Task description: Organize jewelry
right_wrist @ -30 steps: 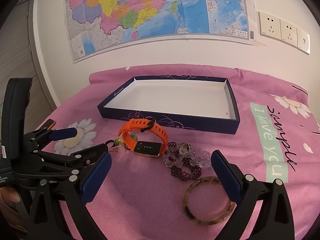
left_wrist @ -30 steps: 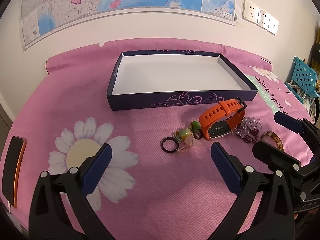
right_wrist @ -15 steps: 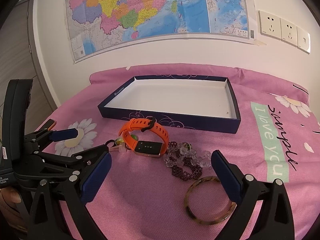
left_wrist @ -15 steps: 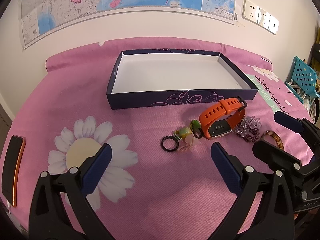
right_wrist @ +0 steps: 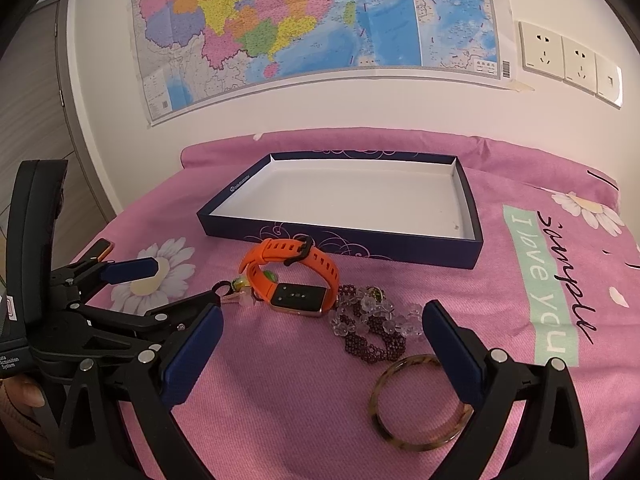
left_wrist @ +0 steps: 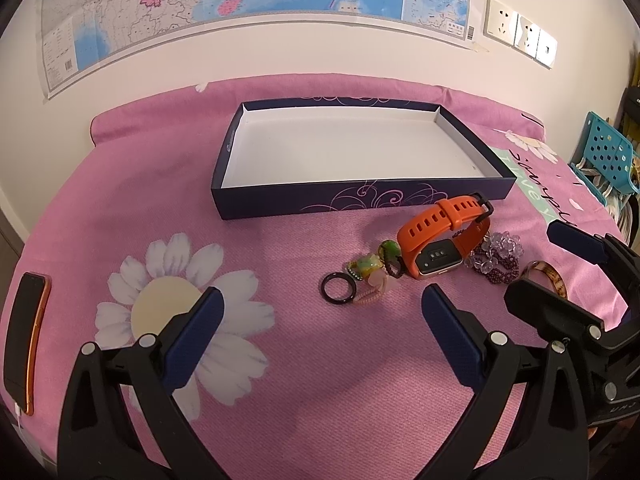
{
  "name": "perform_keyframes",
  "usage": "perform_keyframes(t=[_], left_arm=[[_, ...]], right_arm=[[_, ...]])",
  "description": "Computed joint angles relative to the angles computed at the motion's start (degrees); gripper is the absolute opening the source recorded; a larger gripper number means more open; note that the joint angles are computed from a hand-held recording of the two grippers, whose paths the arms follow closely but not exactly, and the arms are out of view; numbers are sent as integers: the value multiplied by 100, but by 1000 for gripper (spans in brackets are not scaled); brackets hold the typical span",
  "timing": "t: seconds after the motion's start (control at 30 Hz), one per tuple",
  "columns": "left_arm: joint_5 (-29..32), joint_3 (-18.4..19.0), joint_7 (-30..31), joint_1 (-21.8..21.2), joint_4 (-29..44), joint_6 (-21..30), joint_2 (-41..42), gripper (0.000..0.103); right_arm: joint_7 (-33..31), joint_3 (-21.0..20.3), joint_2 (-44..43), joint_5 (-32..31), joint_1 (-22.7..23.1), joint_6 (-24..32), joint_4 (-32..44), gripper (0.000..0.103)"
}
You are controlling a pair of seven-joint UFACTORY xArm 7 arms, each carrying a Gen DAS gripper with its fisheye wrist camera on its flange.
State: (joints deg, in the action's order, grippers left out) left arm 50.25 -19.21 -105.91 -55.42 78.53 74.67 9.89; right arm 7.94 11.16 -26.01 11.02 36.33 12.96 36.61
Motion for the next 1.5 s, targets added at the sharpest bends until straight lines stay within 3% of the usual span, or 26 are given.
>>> perform_keyframes(t=[1.5], left_arm=[[-20, 36, 39, -25, 74, -17, 51, 97]], right_arm=[[-25, -41, -5, 45, 27, -6, -31, 96]])
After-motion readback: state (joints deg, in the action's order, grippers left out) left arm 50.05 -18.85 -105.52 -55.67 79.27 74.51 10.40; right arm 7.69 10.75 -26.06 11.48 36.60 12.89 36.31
